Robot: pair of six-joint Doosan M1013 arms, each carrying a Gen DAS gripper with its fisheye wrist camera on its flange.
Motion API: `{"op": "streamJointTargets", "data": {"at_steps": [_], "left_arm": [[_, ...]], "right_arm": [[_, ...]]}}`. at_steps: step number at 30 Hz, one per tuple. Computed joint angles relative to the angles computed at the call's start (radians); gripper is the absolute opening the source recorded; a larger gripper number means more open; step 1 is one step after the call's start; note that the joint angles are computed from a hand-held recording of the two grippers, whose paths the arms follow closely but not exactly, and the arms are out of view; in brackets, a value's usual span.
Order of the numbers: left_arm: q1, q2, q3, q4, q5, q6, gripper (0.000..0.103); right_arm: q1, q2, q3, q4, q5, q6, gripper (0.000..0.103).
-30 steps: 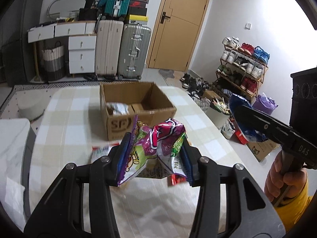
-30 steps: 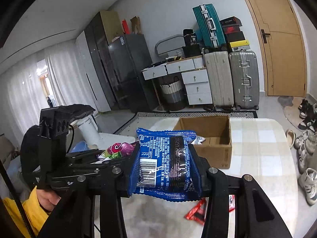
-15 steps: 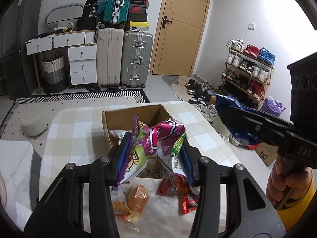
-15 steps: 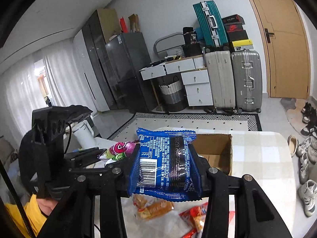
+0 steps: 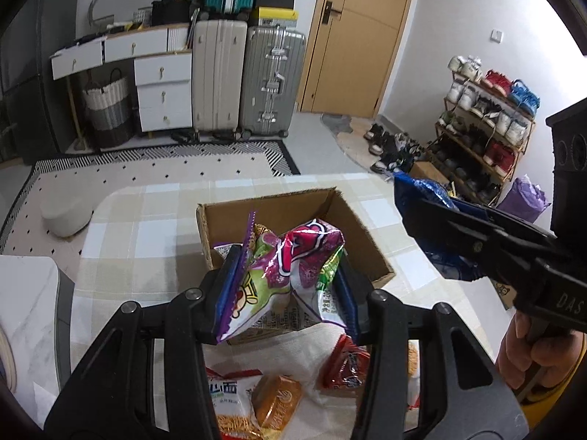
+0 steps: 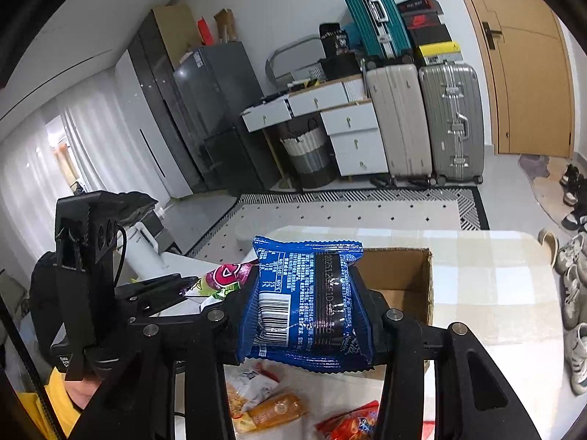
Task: Organize snacks
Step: 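Carry the pink candy bag and blue biscuit pack over the box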
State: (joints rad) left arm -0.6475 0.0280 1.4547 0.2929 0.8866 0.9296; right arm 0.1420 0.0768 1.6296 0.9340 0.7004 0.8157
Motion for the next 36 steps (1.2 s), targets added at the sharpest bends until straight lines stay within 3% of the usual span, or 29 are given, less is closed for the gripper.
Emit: {"op": "streamJointTargets", "data": {"at_steps": [8, 21, 28, 36], "left_arm": [[0.058, 0.089, -0.031, -0.083, 0.005, 0.052, 0.044], [0.111, 0.185, -0.056, -0.169, -0.016, 0.107, 0.044], [0.114, 0.232, -0.077, -0.168, 0.0, 0.105, 0.047], [0.104, 0.224, -0.055, -0.147, -0.01, 0.082, 0.051]], "right_arm": [[0.003, 0.065, -0.031, -0.049, 0.019, 0.06, 0.045], [0.002, 0.152, -0.085, -0.113, 0.065, 0.134, 0.045], [0.004, 0.178, -0.096, -0.16, 0.074, 0.169, 0.045], [0.005, 0.194, -0.103, -0.187, 0.08, 0.198, 0.045]]}}
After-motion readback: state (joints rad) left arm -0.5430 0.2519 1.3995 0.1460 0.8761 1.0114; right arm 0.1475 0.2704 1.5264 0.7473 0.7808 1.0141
